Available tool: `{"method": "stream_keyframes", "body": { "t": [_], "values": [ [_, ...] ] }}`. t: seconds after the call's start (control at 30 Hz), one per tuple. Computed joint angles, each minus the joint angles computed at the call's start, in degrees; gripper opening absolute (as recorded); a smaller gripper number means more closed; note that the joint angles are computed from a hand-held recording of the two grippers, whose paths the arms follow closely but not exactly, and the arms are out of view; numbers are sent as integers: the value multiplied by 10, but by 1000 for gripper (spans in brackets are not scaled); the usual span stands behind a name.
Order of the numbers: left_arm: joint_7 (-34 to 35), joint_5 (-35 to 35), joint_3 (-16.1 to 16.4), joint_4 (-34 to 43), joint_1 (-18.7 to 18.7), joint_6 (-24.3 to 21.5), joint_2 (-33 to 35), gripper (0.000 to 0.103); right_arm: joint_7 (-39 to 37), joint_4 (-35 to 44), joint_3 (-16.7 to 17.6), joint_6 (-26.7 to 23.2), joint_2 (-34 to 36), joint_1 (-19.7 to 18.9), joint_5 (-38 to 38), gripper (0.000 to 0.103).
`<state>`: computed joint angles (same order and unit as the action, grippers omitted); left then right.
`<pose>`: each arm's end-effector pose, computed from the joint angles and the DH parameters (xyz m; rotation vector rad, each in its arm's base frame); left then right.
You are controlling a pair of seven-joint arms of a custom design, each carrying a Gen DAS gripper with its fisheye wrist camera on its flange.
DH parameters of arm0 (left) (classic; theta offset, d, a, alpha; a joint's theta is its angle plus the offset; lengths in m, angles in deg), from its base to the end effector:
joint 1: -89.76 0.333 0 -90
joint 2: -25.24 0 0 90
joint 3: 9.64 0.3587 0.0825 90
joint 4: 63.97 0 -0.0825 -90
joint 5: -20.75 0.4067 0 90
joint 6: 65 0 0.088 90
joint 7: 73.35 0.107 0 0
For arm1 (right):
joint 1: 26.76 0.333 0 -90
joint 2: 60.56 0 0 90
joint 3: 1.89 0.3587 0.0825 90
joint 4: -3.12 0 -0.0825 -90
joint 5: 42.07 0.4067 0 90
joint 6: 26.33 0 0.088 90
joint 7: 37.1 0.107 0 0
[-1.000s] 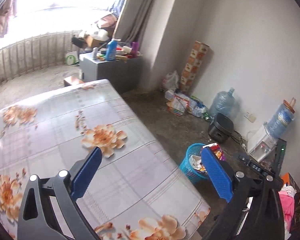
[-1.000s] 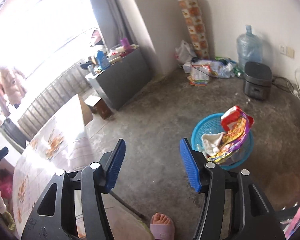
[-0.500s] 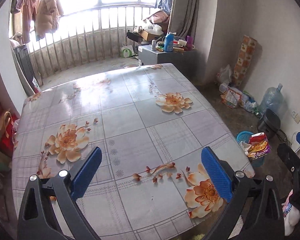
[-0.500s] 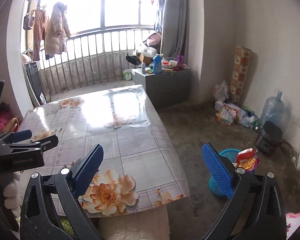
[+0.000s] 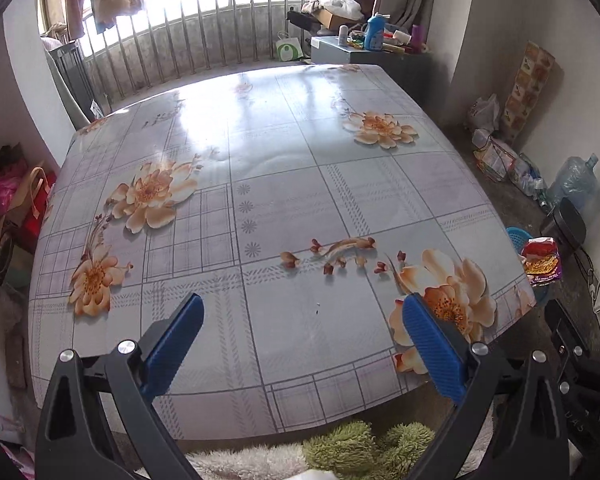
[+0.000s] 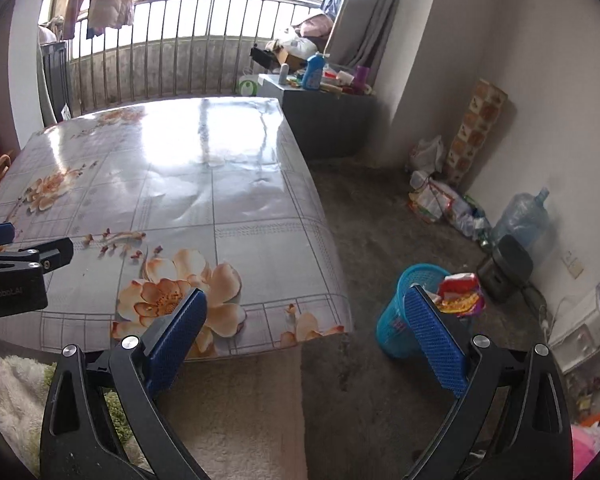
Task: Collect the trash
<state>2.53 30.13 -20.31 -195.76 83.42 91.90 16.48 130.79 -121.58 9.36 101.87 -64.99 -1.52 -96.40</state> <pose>0.5189 -0.1693 0.5057 -1.7032 2.0581 -0.6106 0.4600 0.3126 0.4796 -1.7310 2.0256 -1.0493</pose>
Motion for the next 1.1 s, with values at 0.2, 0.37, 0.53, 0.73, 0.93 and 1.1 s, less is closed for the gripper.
{"method": "stream_keyframes", "body": {
  "t": [0.2,0.37,0.53,0.73,0.93,1.1],
  "values": [
    [-34,55,-11,5,7,-7,3,97,25,-15,1,-16,-11,-3,28,95],
    [-30,62,-10,8,1,-11,7,97,25,-11,6,-39,-12,0,35,95],
    [-30,65,-9,8,-1,-15,8,97,25,-10,5,-43,-11,1,42,95],
    [-25,64,-9,7,-4,-16,6,97,23,-7,7,-50,-10,3,42,95],
    [-21,59,-8,7,-6,-18,7,97,20,-5,6,-53,-10,4,43,95],
    [-13,55,-7,3,-7,-11,6,97,18,-4,6,-56,-10,4,43,95]
  ]
}}
